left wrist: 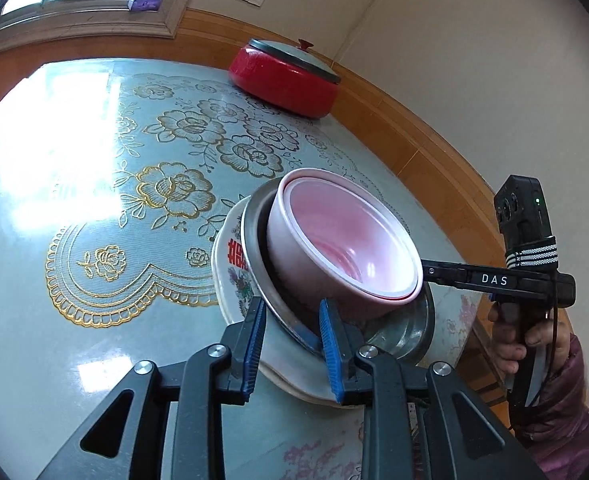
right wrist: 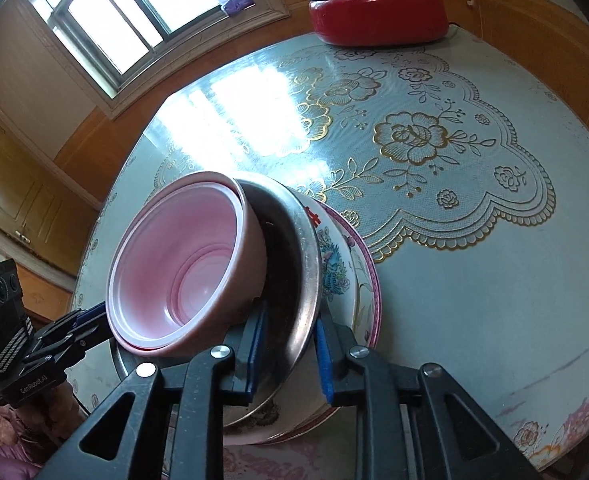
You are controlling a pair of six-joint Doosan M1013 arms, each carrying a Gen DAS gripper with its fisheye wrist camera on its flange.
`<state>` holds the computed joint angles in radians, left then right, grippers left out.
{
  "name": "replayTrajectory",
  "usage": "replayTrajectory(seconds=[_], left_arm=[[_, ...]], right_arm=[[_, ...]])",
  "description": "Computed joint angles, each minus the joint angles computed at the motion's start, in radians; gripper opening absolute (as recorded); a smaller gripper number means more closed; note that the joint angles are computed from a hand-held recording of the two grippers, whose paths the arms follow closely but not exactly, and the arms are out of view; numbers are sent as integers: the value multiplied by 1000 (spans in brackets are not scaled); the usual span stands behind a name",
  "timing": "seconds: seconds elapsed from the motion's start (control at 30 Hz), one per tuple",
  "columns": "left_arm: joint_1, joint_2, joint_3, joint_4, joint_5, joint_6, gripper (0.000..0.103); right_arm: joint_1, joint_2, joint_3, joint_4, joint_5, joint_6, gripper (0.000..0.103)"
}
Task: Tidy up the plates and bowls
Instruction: 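Lift the nested steel bowl with both grippers and carry it over the plate stack, then lower the steel bowl onto the plate stack and open both grippers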
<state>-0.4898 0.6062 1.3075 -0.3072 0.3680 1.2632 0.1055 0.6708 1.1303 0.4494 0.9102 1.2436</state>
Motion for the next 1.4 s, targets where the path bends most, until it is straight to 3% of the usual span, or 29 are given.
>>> replayTrajectory(seconds=[0.1, 0.23, 0.27, 0.37, 0.53, 0.63, 0.97, 1.2, 1.4], left_arm=[[6, -21, 37, 18, -41, -51, 29], [14, -49, 94, 123, -98, -249, 29], [13, -52, 101, 208, -96, -353, 29], [-2, -41, 75, 463, 9, -621, 27], [-26, 1, 0, 513, 128, -656, 24], [-40, 14, -25, 606, 175, -762, 21], [-75, 42, -94, 715, 310, -832, 11], [-64, 45, -95, 643, 266, -774, 12], [-40, 34, -70, 538, 212, -626, 26]], right_arm=[[-18, -23, 35, 64, -35, -1, 24], [-50, -55, 87, 151, -72, -28, 24], [-57, -60, 95, 156, -75, -33, 24], [-70, -48, 90, 148, -23, -44, 24], [-82, -20, 76, 231, 83, -112, 24], [-77, -4, 57, 211, 124, -127, 24], [-81, 37, -3, 221, 169, -173, 22], [-71, 22, 16, 181, 99, -143, 22], [-50, -20, 91, 145, -33, -87, 24]])
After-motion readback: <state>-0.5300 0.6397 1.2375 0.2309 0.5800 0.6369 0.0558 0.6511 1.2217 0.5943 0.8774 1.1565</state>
